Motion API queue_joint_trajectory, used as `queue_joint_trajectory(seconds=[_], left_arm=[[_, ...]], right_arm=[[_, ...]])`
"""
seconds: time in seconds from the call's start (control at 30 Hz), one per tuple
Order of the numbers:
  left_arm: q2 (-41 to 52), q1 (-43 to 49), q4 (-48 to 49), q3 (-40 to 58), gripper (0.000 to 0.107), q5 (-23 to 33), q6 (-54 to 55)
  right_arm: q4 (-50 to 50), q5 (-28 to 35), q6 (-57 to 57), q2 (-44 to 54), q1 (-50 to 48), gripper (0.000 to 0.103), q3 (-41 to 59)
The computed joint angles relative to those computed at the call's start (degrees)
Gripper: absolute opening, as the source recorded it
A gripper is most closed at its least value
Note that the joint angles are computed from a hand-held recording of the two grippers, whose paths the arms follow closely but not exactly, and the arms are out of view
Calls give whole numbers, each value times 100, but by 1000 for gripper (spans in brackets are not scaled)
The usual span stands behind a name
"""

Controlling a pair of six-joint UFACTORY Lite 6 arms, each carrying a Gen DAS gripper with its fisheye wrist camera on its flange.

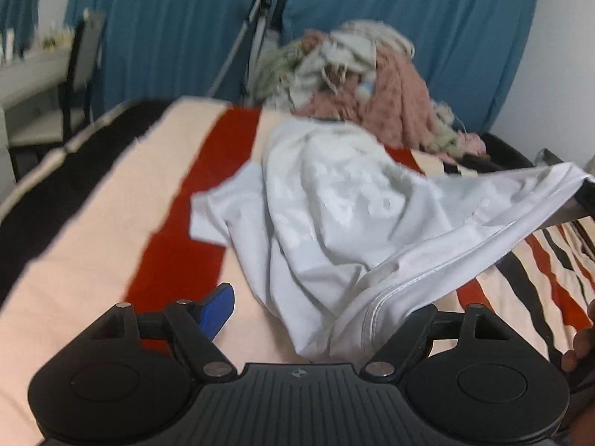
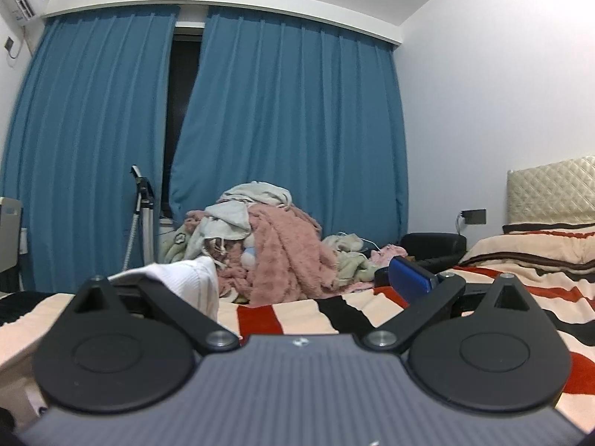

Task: Fold clothes
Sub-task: 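Lift the T-shirt with both grippers and shake it out in the air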

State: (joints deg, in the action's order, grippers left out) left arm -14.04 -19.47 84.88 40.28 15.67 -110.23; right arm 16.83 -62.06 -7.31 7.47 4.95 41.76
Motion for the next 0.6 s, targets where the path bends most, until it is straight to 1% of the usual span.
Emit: queue_joint_trajectory(seconds=[0.03, 0.07, 0.13, 0.27, 0.37, 0.4, 0.47, 0.57, 0.6], left_arm=[[-79, -202, 313, -72, 87, 392, -379], [-94, -384, 485, -99, 89, 756, -615], [-70, -630, 857, -148, 90, 1407, -1081], [138, -573, 874, 72, 90, 2015, -1280], [337, -390, 891, 226, 91, 2205, -1542], [371, -305, 876, 258, 91, 2157, -1581], [379, -92, 782, 287, 92, 1859, -1541], [100, -48, 797, 74, 92, 1823, -1629], [-75, -135, 827, -42, 92, 1961, -1662]], right_arm=[[31, 64, 21, 43, -36, 102, 45], [78, 108, 15, 114, -65, 102, 96], [125, 168, 4, 275, -119, 102, 186], [91, 627, -276, 660, -141, 103, 496], [211, 1264, -663, 1032, -55, 102, 845], [279, 1414, -752, 1096, -24, 102, 889], [429, 1694, -925, 1210, 37, 102, 961], [638, 1458, -960, 906, 104, 102, 560], [651, 1365, -913, 704, 106, 102, 363]])
